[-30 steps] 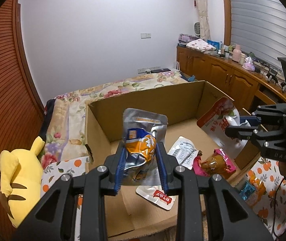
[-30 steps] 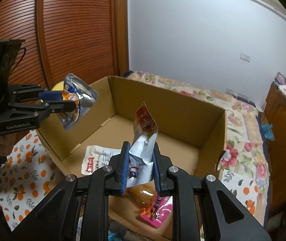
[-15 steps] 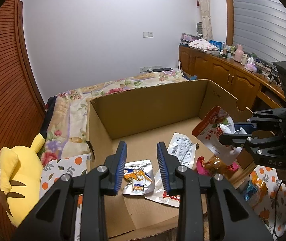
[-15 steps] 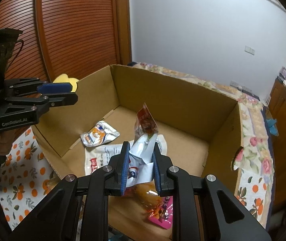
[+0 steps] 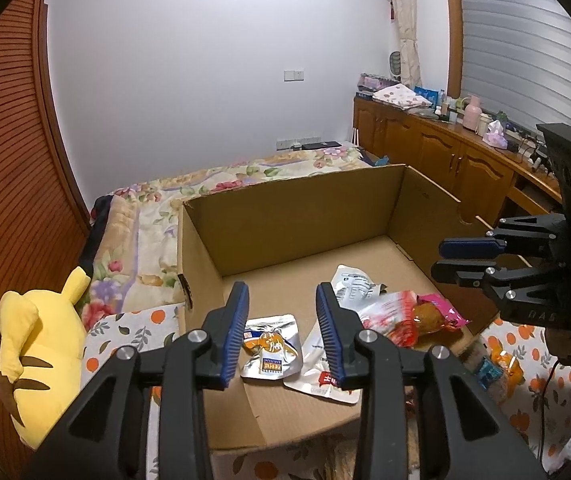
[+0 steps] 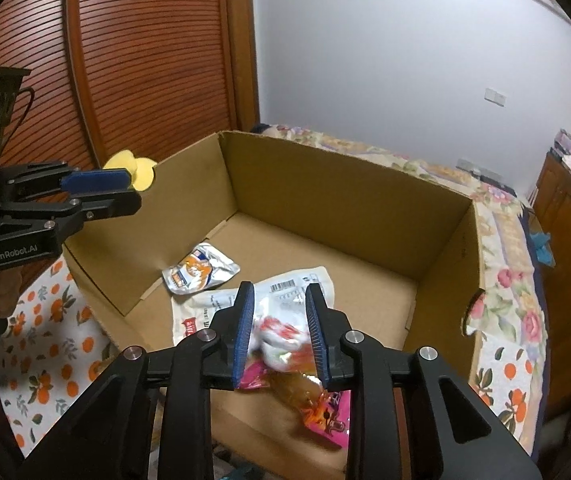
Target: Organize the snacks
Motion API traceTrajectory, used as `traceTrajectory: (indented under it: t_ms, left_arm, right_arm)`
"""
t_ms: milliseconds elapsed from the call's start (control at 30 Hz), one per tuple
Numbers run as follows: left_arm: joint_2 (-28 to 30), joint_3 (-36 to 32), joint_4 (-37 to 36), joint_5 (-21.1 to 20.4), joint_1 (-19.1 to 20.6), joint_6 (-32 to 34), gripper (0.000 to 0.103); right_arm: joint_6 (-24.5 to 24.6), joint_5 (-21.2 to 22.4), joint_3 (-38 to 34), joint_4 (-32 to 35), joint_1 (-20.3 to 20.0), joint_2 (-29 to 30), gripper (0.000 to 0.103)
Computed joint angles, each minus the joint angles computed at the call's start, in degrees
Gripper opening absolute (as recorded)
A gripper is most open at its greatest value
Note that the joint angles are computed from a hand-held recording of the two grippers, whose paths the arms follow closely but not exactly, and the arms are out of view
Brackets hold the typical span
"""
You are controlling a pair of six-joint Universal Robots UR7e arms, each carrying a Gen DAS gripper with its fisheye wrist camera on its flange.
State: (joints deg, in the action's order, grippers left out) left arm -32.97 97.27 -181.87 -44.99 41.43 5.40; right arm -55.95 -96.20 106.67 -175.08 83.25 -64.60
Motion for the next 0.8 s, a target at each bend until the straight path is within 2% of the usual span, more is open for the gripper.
traceTrajectory:
  t_ms: [200,367,500,600,633,667,800]
  left_arm:
    - [-1.66,3.36,-2.37,0.23,-1.61,-0.21,0.038]
    - [-2.98,6.62,-4.64,-0.28,-3.0,-0.57,0.049]
    - [-3.64,8.62,-5.52,-0.66,-3.82,-1.16,0.053]
    - [-3.99,9.8,-5.55,-1.32,-4.2,-2.08,0.061]
    - [-4.07,10.21,-5.53,-1.55,-4.27,-2.51,0.069]
    - [-4.12,10.64,-5.78,-1.82,-4.33,-2.74,0.072]
    - [-4.15,11.77,-5.31,-2.05,-4.58,-4.19,0.075]
  right_arm:
    - [0.09,0.93,3.25,-1.66,0.44,-2.92,0.029]
    - [-0.15,1.5,6.91,-3.72,0.62,-5.59,0.034]
    - [-0.49,1.72,9.9,-5.14,0.46,-7.66,0.039]
    - [-0.83,2.13,11.94,-5.85,0.01,-9.19,0.04]
    - [-0.92,2.3,12.75,-6.12,-0.22,-9.79,0.041]
    - [-0.93,2.36,13.19,-6.22,-0.32,-10.16,0.041]
    - [-1.21,2.61,15.44,-6.72,-1.41,-11.87,0.044]
